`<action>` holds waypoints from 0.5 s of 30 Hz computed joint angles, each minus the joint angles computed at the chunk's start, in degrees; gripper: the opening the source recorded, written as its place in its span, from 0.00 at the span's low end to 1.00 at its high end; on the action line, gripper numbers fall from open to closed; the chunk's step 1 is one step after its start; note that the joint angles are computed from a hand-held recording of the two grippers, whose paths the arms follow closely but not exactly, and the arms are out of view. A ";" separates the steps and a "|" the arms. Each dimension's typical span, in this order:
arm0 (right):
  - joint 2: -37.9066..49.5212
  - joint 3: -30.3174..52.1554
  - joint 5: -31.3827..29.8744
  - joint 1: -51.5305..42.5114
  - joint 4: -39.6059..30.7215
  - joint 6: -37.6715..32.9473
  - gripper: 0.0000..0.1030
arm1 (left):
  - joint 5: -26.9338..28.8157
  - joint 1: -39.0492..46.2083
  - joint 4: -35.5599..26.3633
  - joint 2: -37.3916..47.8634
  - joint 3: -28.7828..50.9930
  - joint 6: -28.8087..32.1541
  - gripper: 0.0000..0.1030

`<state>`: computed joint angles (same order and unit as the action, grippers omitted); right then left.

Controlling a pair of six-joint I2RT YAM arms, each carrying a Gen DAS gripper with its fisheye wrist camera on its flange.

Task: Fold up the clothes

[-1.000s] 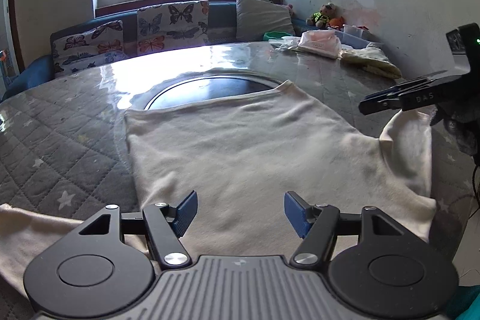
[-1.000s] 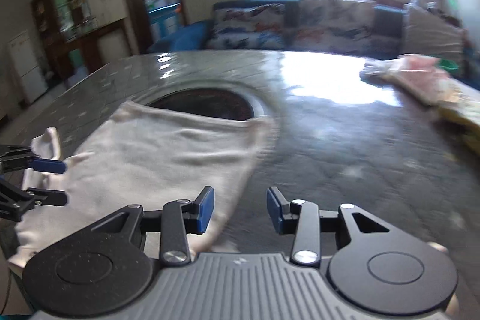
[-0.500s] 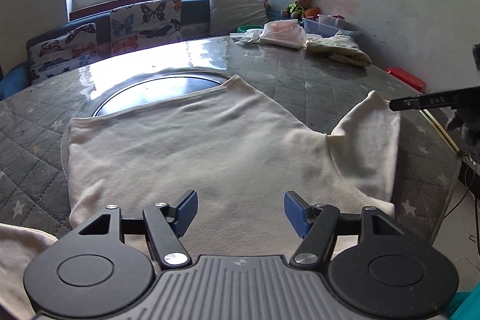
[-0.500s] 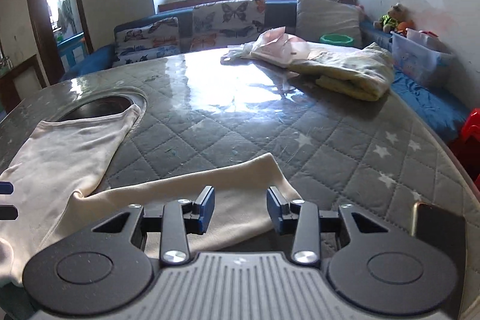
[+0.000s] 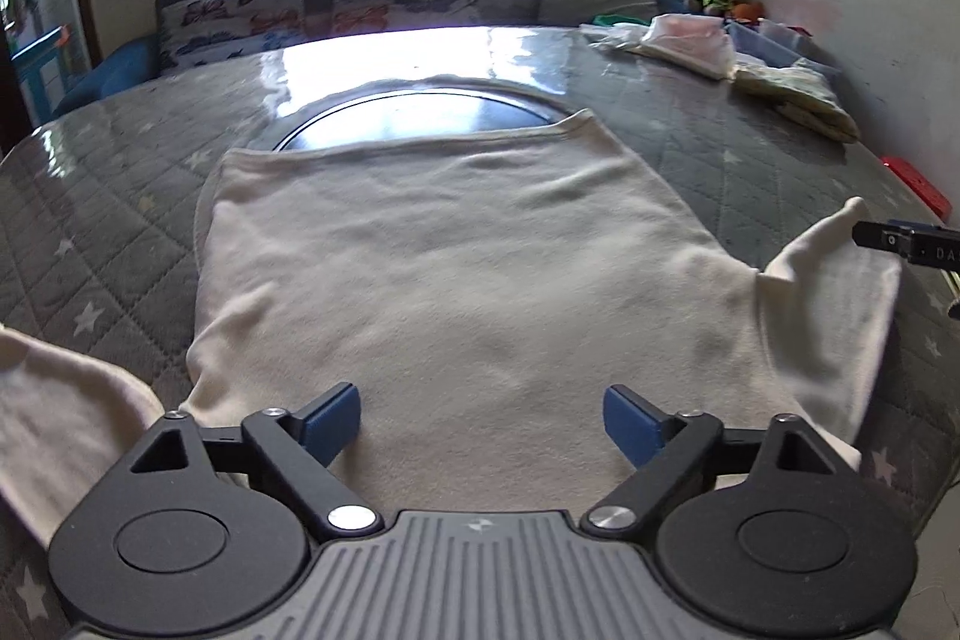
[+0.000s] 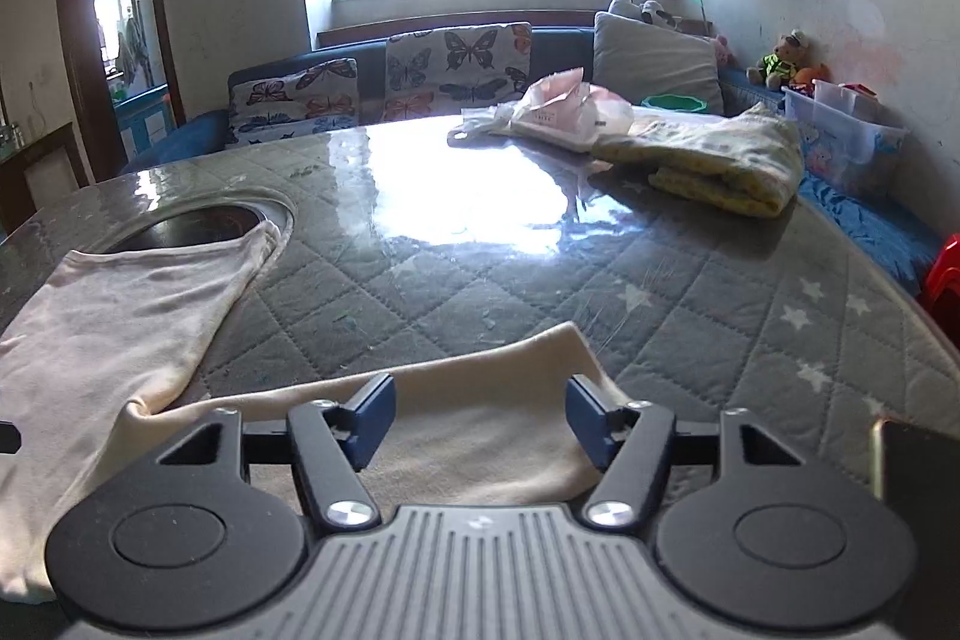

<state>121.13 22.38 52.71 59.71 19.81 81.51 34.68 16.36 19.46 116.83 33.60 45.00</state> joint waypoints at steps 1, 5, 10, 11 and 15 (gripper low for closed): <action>1.17 0.37 -0.28 -0.32 1.00 -0.08 0.64 | -0.27 -0.07 0.48 0.07 -0.14 -0.56 0.94; 4.77 2.59 0.52 0.39 1.63 -1.08 0.81 | -1.42 -0.53 1.47 0.40 -0.38 -1.96 1.00; 5.93 3.05 0.75 0.23 3.43 -1.97 0.90 | -3.56 -1.80 6.11 0.61 -2.45 -3.80 1.00; 6.07 2.62 0.56 0.02 4.79 -2.57 0.93 | -4.02 -2.11 6.91 0.66 -2.77 -4.35 1.00; 6.29 1.76 0.01 -0.31 7.46 -4.00 0.99 | -5.63 -3.21 7.86 0.47 -3.07 -6.44 1.00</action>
